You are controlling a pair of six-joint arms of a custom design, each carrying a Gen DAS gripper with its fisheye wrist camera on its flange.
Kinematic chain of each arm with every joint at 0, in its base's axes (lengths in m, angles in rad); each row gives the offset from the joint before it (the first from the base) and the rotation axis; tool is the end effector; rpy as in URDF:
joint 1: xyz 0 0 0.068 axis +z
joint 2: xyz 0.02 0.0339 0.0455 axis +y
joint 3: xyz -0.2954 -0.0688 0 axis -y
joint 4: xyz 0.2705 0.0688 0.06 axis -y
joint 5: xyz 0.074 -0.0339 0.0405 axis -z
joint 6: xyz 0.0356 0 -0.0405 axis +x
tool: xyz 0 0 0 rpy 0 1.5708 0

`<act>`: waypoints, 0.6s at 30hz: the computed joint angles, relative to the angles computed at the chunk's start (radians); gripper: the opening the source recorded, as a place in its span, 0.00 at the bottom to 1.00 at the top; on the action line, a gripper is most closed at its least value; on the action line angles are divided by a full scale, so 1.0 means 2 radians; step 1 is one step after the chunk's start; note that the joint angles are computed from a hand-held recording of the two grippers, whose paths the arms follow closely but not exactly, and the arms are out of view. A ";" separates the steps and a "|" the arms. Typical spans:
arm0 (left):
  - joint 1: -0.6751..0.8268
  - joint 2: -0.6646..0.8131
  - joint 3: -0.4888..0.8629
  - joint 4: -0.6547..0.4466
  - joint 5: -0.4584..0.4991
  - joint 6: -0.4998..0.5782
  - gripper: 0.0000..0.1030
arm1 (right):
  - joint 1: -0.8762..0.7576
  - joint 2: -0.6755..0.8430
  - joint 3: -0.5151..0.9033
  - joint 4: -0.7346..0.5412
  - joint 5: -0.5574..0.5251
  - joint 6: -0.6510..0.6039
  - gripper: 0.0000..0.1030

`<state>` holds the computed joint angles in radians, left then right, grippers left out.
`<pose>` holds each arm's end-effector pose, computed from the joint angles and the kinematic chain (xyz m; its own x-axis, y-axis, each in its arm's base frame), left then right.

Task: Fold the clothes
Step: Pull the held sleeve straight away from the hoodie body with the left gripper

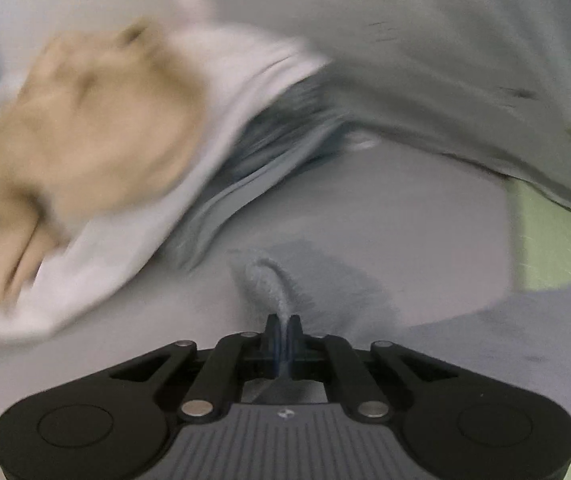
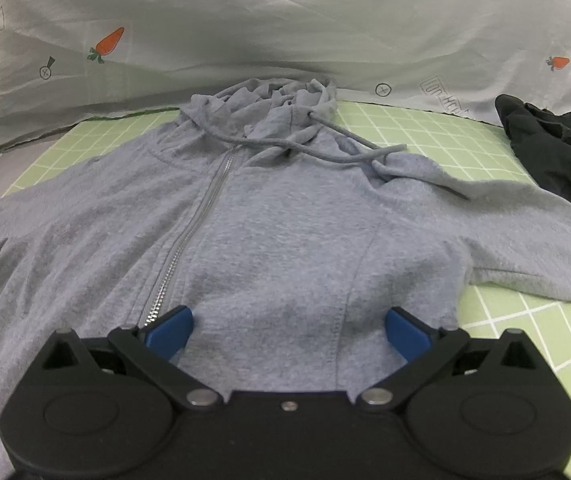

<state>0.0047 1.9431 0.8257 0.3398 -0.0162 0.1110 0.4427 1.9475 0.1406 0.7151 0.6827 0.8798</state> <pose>0.3780 0.0024 0.0949 -0.6990 0.1075 -0.7070 0.0616 0.9940 0.0902 0.1637 0.0528 0.0210 -0.5647 0.3940 -0.7252 0.5736 0.8191 -0.0017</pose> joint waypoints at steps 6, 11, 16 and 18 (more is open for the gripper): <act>-0.095 -0.008 -0.025 -0.001 0.030 0.092 0.12 | 0.000 0.006 -0.004 0.013 0.001 -0.003 1.00; -0.126 0.011 -0.013 -0.046 0.037 0.100 0.29 | -0.001 0.007 -0.006 0.020 0.000 -0.007 1.00; -0.047 -0.016 0.008 -0.118 0.202 0.033 0.63 | 0.002 0.016 -0.007 0.030 0.005 -0.006 1.00; -0.023 -0.027 0.006 -0.106 0.229 -0.006 0.68 | 0.004 0.021 -0.008 0.036 0.008 -0.005 1.00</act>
<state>-0.0419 1.8891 0.8384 0.1287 0.4426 0.0991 0.4514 1.9888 0.1253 0.7876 0.6985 0.8694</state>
